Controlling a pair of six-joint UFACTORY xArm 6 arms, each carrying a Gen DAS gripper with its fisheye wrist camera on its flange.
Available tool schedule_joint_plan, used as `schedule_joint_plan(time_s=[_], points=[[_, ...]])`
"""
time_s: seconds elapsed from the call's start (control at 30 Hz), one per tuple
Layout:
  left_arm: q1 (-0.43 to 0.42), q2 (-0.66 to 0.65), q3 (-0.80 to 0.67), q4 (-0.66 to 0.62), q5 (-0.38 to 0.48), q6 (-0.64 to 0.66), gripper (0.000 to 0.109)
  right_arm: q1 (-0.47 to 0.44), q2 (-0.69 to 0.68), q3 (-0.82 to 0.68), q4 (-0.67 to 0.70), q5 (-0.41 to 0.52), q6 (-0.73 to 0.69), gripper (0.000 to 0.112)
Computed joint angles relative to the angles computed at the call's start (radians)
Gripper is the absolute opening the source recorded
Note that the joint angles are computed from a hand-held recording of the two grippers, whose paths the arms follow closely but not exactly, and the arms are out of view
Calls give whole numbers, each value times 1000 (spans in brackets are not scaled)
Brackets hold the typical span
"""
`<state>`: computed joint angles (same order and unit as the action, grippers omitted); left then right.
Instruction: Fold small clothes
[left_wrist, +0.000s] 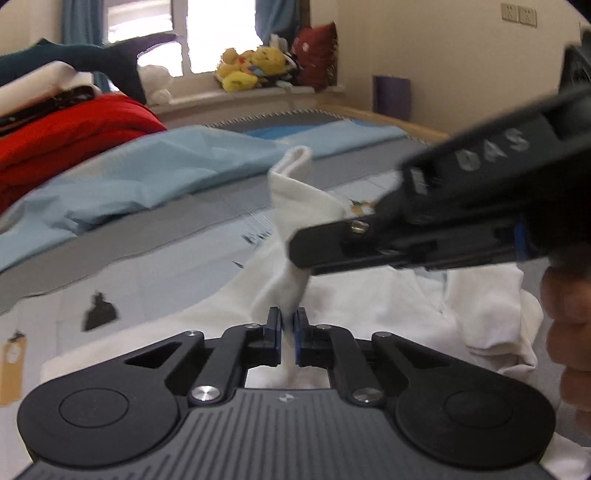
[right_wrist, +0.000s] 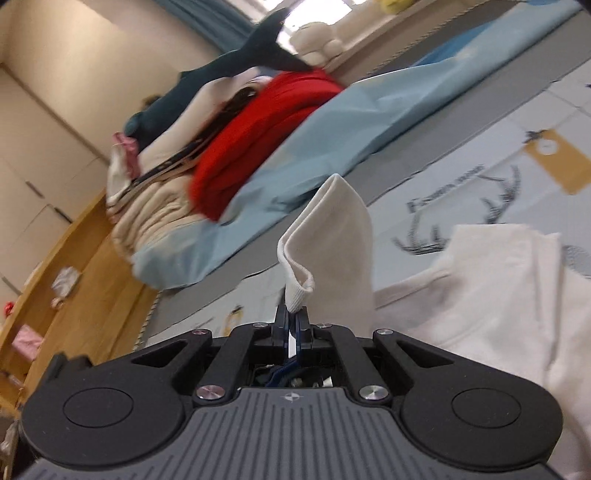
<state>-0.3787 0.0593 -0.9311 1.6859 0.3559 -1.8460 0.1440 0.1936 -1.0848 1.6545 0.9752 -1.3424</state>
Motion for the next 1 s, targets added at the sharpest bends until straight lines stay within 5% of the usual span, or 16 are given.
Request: schedule_joint_plan(time_s=[0.1,0.17,0.27,0.4,0.5,0.6,0.73,0.83,1.0], points=[[36,-104,83,-48,31,47,4,1,-4,-7,-13,46,-9,7],[77,-190,155,-101,64,90,4,30,-32,7,-42,-22,-6,18],[169,-352,292,-199,127,153,4,103,-53,23,-90,-222,-5,38],[348,-607,502,-357,235,271,4,220,-20,20,-311,-522,117,38],[516,-793,633,-470,328,381,4,264,3,45,-570,-640,318,38],[733,-952,727,-550,372,457,4,271,14,73,-737,-684,467,38],[1065,-1070,804,-729,207,640,1,282,3,102,-754,-706,471,37],[1098,-1076,787,-681,309,629,0,289,-5,114,-781,-721,487,37],[1231,-1215,857,-1011,221,864,5,295,0,117,-852,-737,553,37]])
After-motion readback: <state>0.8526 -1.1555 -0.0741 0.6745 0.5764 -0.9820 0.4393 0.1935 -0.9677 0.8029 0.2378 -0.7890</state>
